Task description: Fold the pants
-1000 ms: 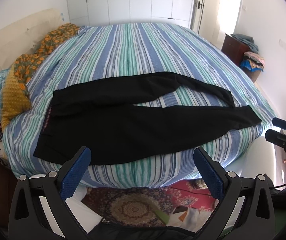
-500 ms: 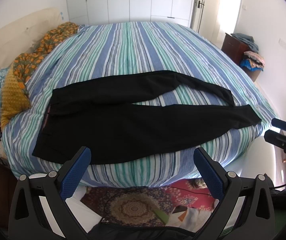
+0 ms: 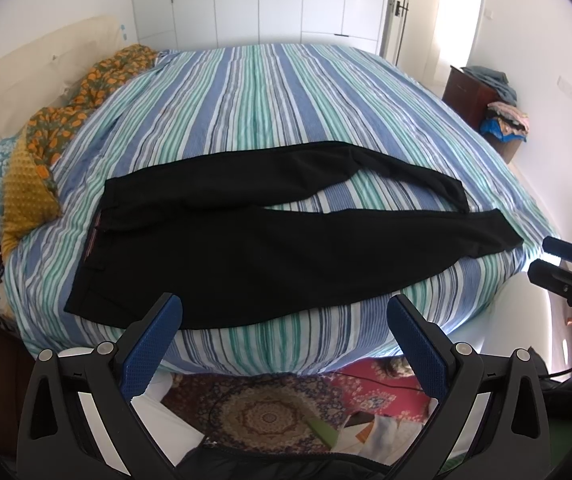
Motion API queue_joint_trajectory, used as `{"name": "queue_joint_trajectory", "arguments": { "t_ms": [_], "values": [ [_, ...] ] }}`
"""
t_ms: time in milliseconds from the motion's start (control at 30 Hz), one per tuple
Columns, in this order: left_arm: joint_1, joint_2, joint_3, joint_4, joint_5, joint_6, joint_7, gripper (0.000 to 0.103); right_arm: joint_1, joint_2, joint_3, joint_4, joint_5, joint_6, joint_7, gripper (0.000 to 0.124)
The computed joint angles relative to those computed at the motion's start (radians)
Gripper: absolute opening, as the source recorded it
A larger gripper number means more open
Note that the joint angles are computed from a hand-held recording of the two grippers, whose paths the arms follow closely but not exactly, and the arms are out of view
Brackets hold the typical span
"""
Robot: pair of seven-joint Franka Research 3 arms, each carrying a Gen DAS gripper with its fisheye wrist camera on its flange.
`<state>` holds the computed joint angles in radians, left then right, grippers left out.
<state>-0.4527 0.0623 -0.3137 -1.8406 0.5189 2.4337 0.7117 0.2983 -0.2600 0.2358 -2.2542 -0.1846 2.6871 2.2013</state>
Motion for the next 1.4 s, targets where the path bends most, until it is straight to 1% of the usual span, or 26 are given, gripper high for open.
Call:
{"name": "queue_joint_trajectory", "arguments": {
  "t_ms": [433, 667, 1033, 1233, 1400],
  "values": [
    [0.0, 0.001, 0.001, 0.001, -0.001, 0.0, 0.0, 0.102, 0.002, -0.003, -0.001, -0.003, 0.008, 0.002, -0.003, 0.103],
    [-0.005, 0.003, -0.001, 0.005, 0.011, -0.005, -0.014, 0.102, -0.005, -0.012, 0.007, -0.008, -0.005, 0.014, 0.01, 0.103],
    [-0.005, 0.004, 0.001, 0.012, 0.016, -0.018, -0.013, 0.102, -0.004, -0.019, 0.004, -0.014, 0.011, 0.014, 0.002, 0.103],
    [-0.01, 0.012, 0.001, 0.026, 0.041, -0.05, -0.03, 0.102, -0.008, -0.021, 0.005, -0.02, 0.011, 0.019, 0.004, 0.103],
    [-0.023, 0.035, 0.001, 0.059, 0.071, -0.129, -0.042, 0.102, -0.006, -0.018, 0.004, -0.02, 0.018, 0.019, -0.003, 0.103]
  ]
}}
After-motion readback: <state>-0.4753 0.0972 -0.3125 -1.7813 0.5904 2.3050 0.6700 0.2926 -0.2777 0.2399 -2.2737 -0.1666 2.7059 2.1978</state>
